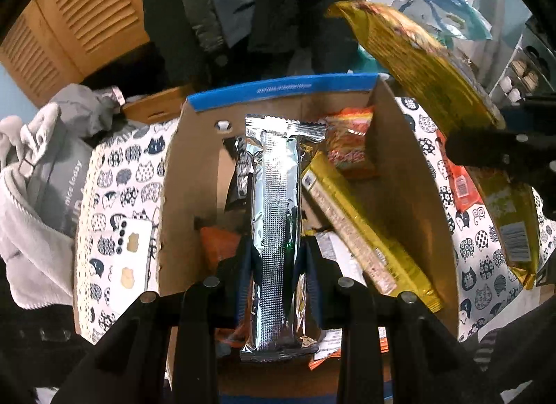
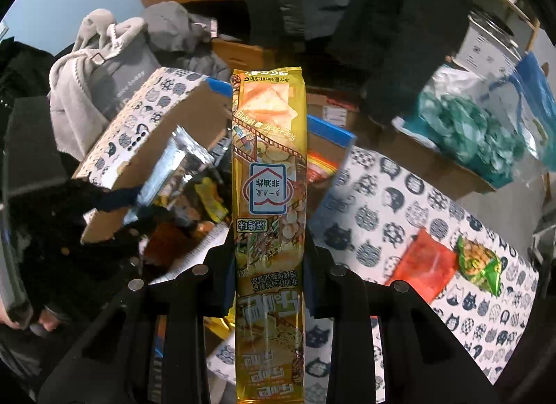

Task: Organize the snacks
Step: 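Carry the silver bar and yellow chip tube over the box while both grippers release them inside, then grasp the orange-red packet with the left gripper while the right grasps the green peanut bag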

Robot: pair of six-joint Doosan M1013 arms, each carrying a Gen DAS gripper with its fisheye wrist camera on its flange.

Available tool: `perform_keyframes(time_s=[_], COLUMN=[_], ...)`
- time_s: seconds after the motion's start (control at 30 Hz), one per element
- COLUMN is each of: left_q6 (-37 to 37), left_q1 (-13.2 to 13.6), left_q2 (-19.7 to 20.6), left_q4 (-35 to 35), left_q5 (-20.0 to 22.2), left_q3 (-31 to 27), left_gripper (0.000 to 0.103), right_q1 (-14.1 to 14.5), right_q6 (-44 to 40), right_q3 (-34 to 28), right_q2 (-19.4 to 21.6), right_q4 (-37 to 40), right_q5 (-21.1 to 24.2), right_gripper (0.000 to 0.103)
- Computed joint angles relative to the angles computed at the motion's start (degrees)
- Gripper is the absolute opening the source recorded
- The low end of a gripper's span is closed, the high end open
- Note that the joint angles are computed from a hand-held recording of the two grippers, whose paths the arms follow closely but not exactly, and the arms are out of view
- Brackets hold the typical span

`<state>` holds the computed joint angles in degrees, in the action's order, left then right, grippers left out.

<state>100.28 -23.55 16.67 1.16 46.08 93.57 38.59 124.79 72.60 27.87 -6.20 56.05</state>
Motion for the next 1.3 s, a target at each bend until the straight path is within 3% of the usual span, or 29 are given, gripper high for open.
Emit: perform_keyframes(time_s=[0.1,0.23,0.27,0.4,0.47,0.53,0.73,0.87,1.07,1.3], left_q6=[-0.07,-2.42,-2.86,-3.86,-4.18,-4.24,-3.67,-2.48,-0.06,0.04], left_q1=[0.54,0.63,0.66,0.69,0.58,0.45,-0.29,-1.02,-2.78,-5.77], left_q2=[-0.02,-0.51,-0.66,-0.65,-0.54,-0.55,-0.76,-1.32,-1.12,-0.93], left_q4=[-0.52,1.74,2.23,3.36,3.77,3.94,3.91,2.0,-0.8,0.85], left_q5=[0.02,-1.95,-2.54,-2.31,-2.12,-2.13,-2.1,-3.14,-2.43,-2.22], left_q3=[0.0,0.48,0.64,0.54,0.44,0.43,0.28,0.23,-0.58,-1.35], left_gripper=[0.033,0.067,0.068,0.068,0.069,0.071,0.072,0.081,0.081,0.081], right_q1=[-0.07,-0.17,-0.12,0.14,0.22,0.24,0.05,-0.45,-1.61,-2.67], right_q6=[-0.64,-0.92,-0.76,-0.39,0.07,0.35,1.54,2.96,5.13,9.27], right_q3=[-1.41,-2.49,-2.65,-2.98,-2.65,-2.2,0.48,2.93,7.8,12.84], right_q2=[1.08,1.99,2.08,2.1,1.83,1.56,0.07,-1.35,-4.46,-7.98], right_q4=[1.37,2.83,2.67,1.25,0.27,-0.42,-2.54,-3.44,-3.69,-5.93], right_q5=[0.24,0.13,0.13,1.0,1.3,1.43,1.64,1.54,-0.75,-2.1], right_gripper=[0.029,0.037,0.037,0.038,0.043,0.055,0.069,0.07,0.071,0.074])
